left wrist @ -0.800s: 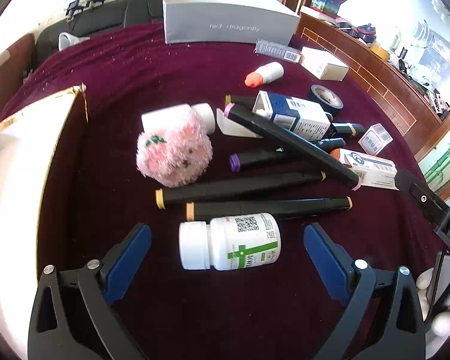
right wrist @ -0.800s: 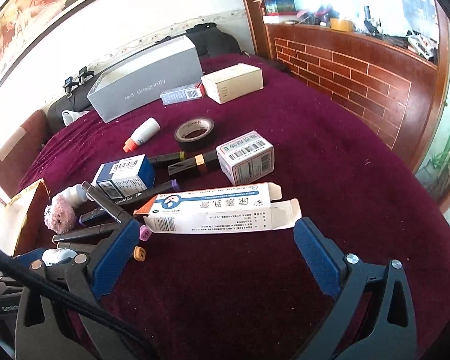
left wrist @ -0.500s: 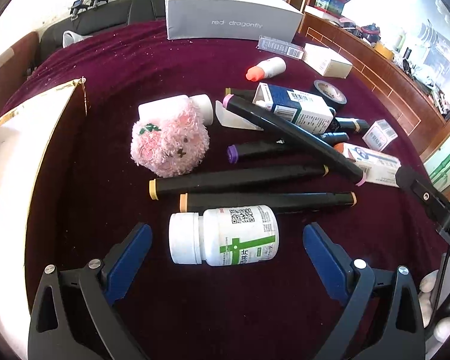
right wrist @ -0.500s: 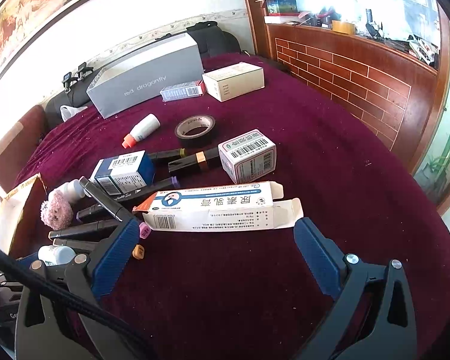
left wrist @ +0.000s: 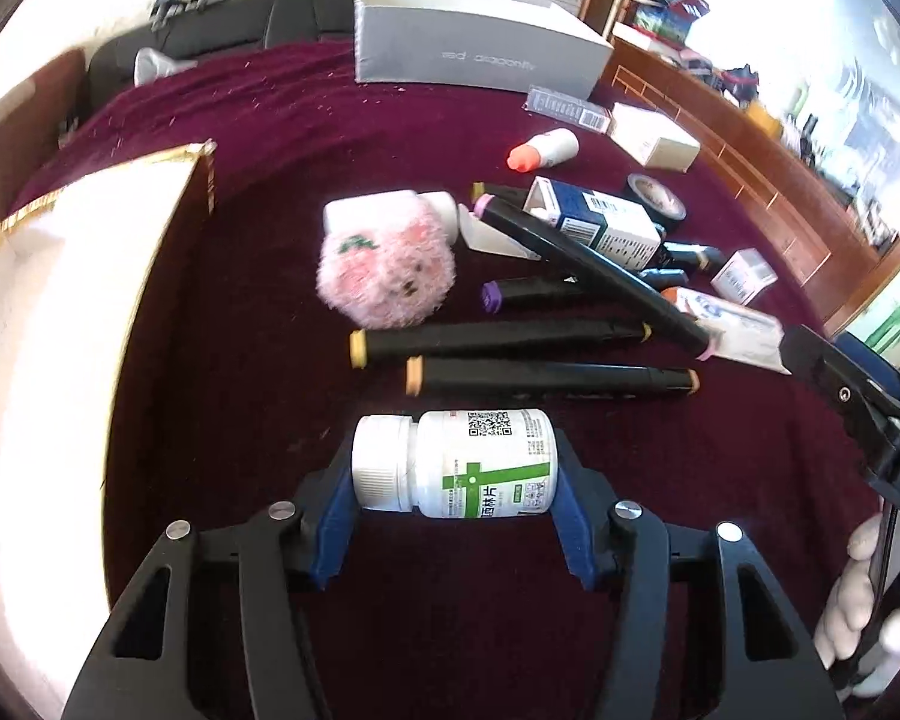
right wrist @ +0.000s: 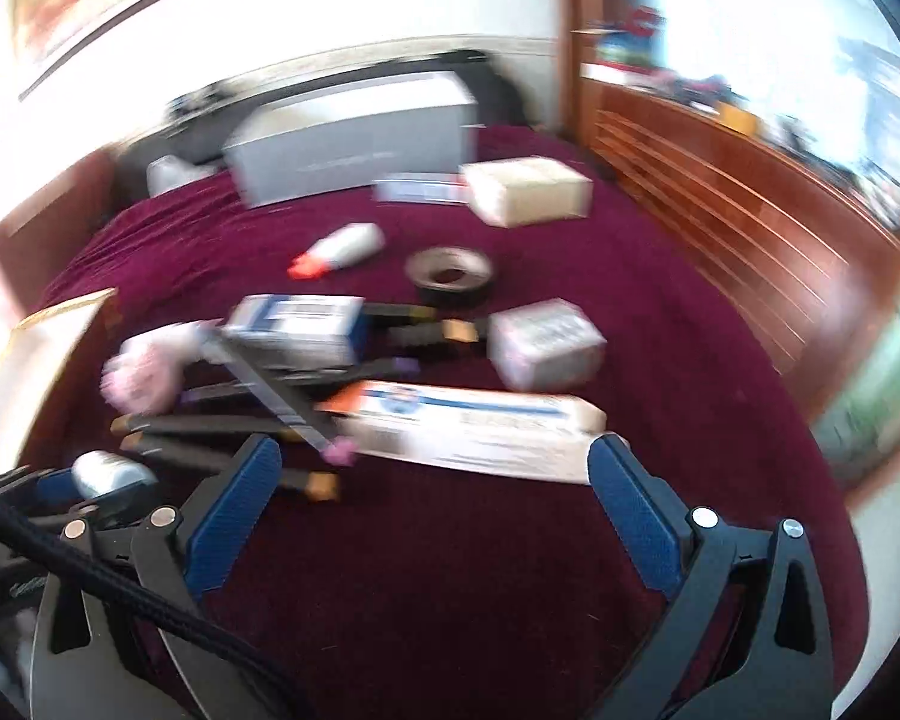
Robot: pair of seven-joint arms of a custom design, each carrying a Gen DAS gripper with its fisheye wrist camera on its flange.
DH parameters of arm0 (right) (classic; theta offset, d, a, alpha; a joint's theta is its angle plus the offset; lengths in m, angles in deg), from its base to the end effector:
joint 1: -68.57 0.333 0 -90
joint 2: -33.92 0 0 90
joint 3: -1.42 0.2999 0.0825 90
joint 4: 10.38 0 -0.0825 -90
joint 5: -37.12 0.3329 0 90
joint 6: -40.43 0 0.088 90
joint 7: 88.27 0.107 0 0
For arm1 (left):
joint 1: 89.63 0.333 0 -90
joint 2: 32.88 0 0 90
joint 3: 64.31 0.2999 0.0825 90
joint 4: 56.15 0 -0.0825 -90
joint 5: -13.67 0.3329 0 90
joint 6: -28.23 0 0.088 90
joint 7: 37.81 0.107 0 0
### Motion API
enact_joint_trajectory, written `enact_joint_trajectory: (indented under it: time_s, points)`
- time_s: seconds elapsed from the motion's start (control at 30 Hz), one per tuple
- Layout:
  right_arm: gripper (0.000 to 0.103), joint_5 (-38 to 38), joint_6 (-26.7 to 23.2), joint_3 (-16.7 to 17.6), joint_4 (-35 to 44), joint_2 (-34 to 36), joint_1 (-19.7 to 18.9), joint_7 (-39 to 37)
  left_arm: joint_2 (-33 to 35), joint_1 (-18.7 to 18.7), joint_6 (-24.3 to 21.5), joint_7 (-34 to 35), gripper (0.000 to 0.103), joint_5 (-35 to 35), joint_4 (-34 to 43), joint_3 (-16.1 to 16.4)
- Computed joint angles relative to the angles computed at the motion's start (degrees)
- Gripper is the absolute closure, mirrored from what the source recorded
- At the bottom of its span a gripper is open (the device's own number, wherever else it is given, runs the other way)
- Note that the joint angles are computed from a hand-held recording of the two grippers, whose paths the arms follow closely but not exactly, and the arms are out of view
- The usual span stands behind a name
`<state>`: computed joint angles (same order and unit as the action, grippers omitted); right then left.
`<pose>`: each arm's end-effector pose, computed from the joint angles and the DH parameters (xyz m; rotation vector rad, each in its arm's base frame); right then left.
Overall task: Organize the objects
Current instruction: 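Grasp the white green-label pill bottle with the left gripper, then grasp the pink-capped black marker with the right gripper while left lifts bottle, then carry bottle and marker into the white tray and open both grippers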
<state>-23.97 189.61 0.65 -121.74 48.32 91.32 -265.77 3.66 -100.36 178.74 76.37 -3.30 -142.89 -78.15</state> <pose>0.5400 0.2381 0.4034 -1.3991 2.0956 -0.8200 0.6487 -0.2487 0.3638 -1.4318 2.5437 -0.8615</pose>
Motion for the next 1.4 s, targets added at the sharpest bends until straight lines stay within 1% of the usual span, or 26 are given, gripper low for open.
enact_joint_trajectory:
  time_s: [0.03, 0.07, 0.1, 0.13, 0.17, 0.2, 0.23, 0.27, 0.3, 0.33, 0.37, 0.43, 0.47, 0.5, 0.57, 0.67, 0.7, 0.73, 0.77, 0.83, 0.9, 0.97, 1.03, 1.17, 1.27, 1.4]
  points:
    - [0.0, 2.1, 2.8, 0.5, 0.7, 0.3, -1.2, -4.0, -0.7, 0.6, 0.4, 0.5, 0.052, -0.6, -1.1, -0.5]
    - [0.0, 5.8, 6.3, 1.3, 1.7, 1.0, -2.8, -9.8, -1.8, 1.6, 1.0, 1.6, 0.052, -1.8, -2.5, -1.3]
    - [0.0, 11.4, 8.8, 2.5, 3.0, 2.1, -4.6, -16.6, -2.5, 2.2, 1.2, 2.2, 0.052, -2.6, -3.5, -1.7]
    - [0.004, 16.9, 10.4, 3.9, 4.1, 3.3, -6.2, -23.0, -3.3, 2.8, 1.2, 3.0, 0.052, -3.5, -4.4, -2.1]
    - [0.007, 23.8, 11.5, 6.5, 6.1, 5.2, -8.7, -31.0, -4.1, 3.2, 1.3, 3.4, 0.052, -4.2, -5.4, -2.3]
    - [0.014, 26.7, 11.0, 9.5, 7.6, 6.6, -11.1, -35.1, -5.1, 3.7, 1.5, 4.4, 0.052, -5.0, -6.7, -2.6]
    - [0.024, 31.2, 9.2, 10.7, 11.2, 9.2, -11.8, -41.4, -5.7, 3.9, 1.7, 4.9, 0.052, -5.5, -7.4, -2.5]
    - [0.034, 33.0, 7.7, 9.9, 13.2, 10.6, -10.7, -43.8, -6.4, 4.1, 1.7, 5.3, 0.051, -6.0, -8.2, -2.5]
    - [0.039, 36.1, 5.0, 9.5, 17.2, 13.1, -9.9, -48.3, -7.1, 4.7, 1.8, 6.2, 0.051, -6.9, -9.0, -2.8]
    - [0.046, 37.2, 3.5, 11.1, 19.1, 14.6, -10.9, -50.0, -7.6, 5.0, 1.8, 6.9, 0.051, -7.7, -9.6, -3.0]
    - [0.051, 40.0, 2.5, 12.2, 21.0, 16.2, -11.6, -53.2, -8.1, 5.4, 1.9, 7.6, 0.051, -8.5, -10.2, -3.0]
    - [0.054, 43.5, 0.8, 12.8, 24.0, 18.4, -11.7, -56.7, -9.0, 5.9, 2.3, 8.9, 0.051, -9.8, -11.3, -3.0]
    - [0.054, 44.0, -0.6, 12.0, 26.0, 19.5, -10.8, -57.4, -9.4, 6.0, 2.6, 9.4, 0.051, -10.3, -11.7, -2.9]
    - [0.057, 44.0, -2.2, 10.6, 27.9, 20.7, -9.4, -57.3, -9.5, 5.9, 2.8, 9.7, 0.051, -10.5, -11.8, -2.7]
    - [0.068, 44.6, -4.3, 8.7, 30.7, 22.1, -7.5, -58.1, -9.4, 6.1, 2.4, 10.1, 0.051, -11.2, -11.7, -2.6]
    - [0.077, 46.5, -8.6, 6.3, 36.1, 25.0, -5.1, -59.1, -9.7, 6.1, 2.5, 10.7, 0.051, -11.9, -12.2, -2.4]
    - [0.08, 46.8, -10.0, 5.2, 37.9, 26.1, -4.2, -59.1, -9.9, 6.2, 2.5, 11.0, 0.051, -12.2, -12.4, -2.5]
    - [0.085, 46.5, -11.9, 3.7, 39.7, 27.1, -2.9, -58.6, -9.9, 6.2, 2.5, 11.1, 0.051, -12.4, -12.4, -2.4]
    - [0.09, 45.8, -12.8, 2.4, 40.7, 27.6, -1.8, -58.1, -10.1, 6.3, 2.6, 11.5, 0.051, -12.8, -12.7, -2.5]
    - [0.091, 45.7, -15.2, 1.4, 43.1, 28.6, -0.8, -57.9, -10.5, 6.7, 3.1, 12.3, 0.051, -13.5, -13.4, -2.6]
    - [0.091, 45.6, -14.7, 0.9, 42.0, 27.8, -0.5, -57.1, -10.9, 6.9, 3.3, 12.9, 0.051, -14.3, -13.7, -2.6]
    - [0.091, 45.6, -12.9, 0.6, 39.4, 25.9, -0.3, -55.4, -11.2, 7.3, 3.5, 13.6, 0.051, -15.1, -14.1, -2.7]
    - [0.091, 45.5, -9.8, 0.5, 35.2, 23.0, -0.5, -53.4, -11.8, 7.9, 3.6, 14.5, 0.051, -16.2, -14.5, -2.9]
    - [0.091, 46.9, -5.6, 2.1, 30.2, 18.9, -1.6, -52.4, -12.9, 9.0, 3.8, 16.8, 0.051, -18.6, -14.8, -3.0]
    - [0.091, 47.7, -3.1, 3.1, 28.9, 17.5, -1.9, -52.9, -13.3, 10.0, 4.1, 18.1, 0.051, -20.4, -14.2, -2.8]
    - [0.09, 48.7, -0.1, 4.6, 30.3, 17.5, -1.4, -54.7, -13.1, 10.7, 5.6, 18.5, 0.051, -20.9, -12.6, -1.6]
